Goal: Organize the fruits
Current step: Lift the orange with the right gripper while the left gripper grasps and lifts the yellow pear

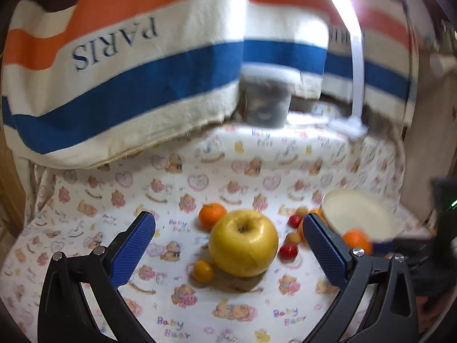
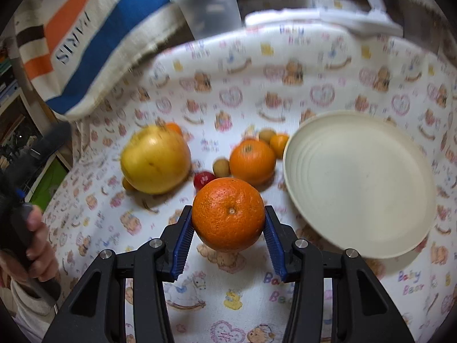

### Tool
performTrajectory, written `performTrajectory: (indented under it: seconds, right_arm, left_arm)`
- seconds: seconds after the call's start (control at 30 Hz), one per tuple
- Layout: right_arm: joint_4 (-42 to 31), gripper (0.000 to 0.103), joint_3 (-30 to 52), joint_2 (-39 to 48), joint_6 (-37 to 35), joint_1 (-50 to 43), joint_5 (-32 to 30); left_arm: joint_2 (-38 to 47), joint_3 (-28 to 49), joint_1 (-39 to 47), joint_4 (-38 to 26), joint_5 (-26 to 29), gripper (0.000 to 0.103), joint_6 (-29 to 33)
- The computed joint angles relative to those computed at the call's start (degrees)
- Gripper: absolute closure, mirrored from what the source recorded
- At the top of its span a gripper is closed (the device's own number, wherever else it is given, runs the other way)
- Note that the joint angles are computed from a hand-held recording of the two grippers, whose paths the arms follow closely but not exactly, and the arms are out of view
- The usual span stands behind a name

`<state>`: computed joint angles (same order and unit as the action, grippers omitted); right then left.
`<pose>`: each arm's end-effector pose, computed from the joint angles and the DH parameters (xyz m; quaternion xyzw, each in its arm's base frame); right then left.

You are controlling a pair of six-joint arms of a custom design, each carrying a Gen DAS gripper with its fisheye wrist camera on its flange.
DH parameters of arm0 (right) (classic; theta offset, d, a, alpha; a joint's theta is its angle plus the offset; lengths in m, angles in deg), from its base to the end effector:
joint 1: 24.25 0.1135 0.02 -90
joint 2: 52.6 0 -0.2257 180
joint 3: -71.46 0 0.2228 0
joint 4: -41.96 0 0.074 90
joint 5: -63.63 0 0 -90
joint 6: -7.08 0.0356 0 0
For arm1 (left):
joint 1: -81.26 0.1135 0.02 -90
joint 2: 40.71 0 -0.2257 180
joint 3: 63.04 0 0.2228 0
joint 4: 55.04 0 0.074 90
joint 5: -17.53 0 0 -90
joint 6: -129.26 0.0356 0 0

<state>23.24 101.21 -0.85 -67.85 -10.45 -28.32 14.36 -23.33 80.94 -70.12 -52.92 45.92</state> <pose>0.1647 0.0417 0.1358 0.0030 0.9088 0.1189 0.3998 0.1983 -0.0130 0.1850 0.1362 0.8486 -0.1201 0.4969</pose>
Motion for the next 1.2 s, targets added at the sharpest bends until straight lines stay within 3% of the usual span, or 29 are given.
performTrajectory:
  seconds: [0.1,0.17,0.3,0.37,0.43,0.53,0.67,0.77,0.87,1.0,1.2]
  right_arm:
    - [-2.79,0.054,0.06,-5.52,-0.64,2.53,4.99]
    - [-4.62,0.054,0.24,-8.51,-0.87,3.26,6.93]
    - [-7.60,0.054,0.50,-13.15,-1.49,2.16,7.87]
    - [-8.50,0.054,0.61,-14.97,-1.82,1.51,8.25]
    - [-10.13,0.054,0.91,-17.04,-2.15,-0.17,7.08]
    - [-11.52,0.054,1.45,-18.47,-2.89,-2.01,5.46]
    - [-12.32,0.054,1.58,-19.28,-3.31,-2.23,6.06]
    - [-12.87,0.054,2.08,-19.24,-3.53,-4.42,4.41]
    - [-13.98,0.054,2.70,-19.95,-3.10,-7.18,4.00]
    - [-14.65,0.054,3.25,-20.64,-3.54,-12.84,0.84]
    - [-14.77,0.054,4.33,-19.69,-4.26,-17.67,-1.42]
  left_arm:
    - [7.91,8.01,-2.54,-8.00,0.05,0.000,0.05]
    - [12.41,11.88,-5.19,-10.68,-3.18,0.000,-1.34]
    - [21.91,19.63,-8.94,-15.50,-8.41,0.001,-3.83]
    - [25.87,22.65,-9.87,-17.29,-10.36,0.010,-5.72]
    - [29.26,25.05,-11.07,-18.80,-12.86,0.013,-7.26]
    - [33.48,28.06,-10.65,-20.25,-11.13,0.013,-8.07]
    - [36.31,30.88,-11.13,-21.52,-10.84,0.013,-8.93]
    - [37.94,31.64,-13.46,-22.07,-15.47,0.013,-10.37]
    - [39.86,32.07,-14.21,-21.62,-16.60,0.013,-11.32]
    - [41.21,32.86,-13.21,-21.50,-14.81,0.014,-12.55]
    - [38.94,32.06,-13.67,-23.16,-15.79,0.015,-9.66]
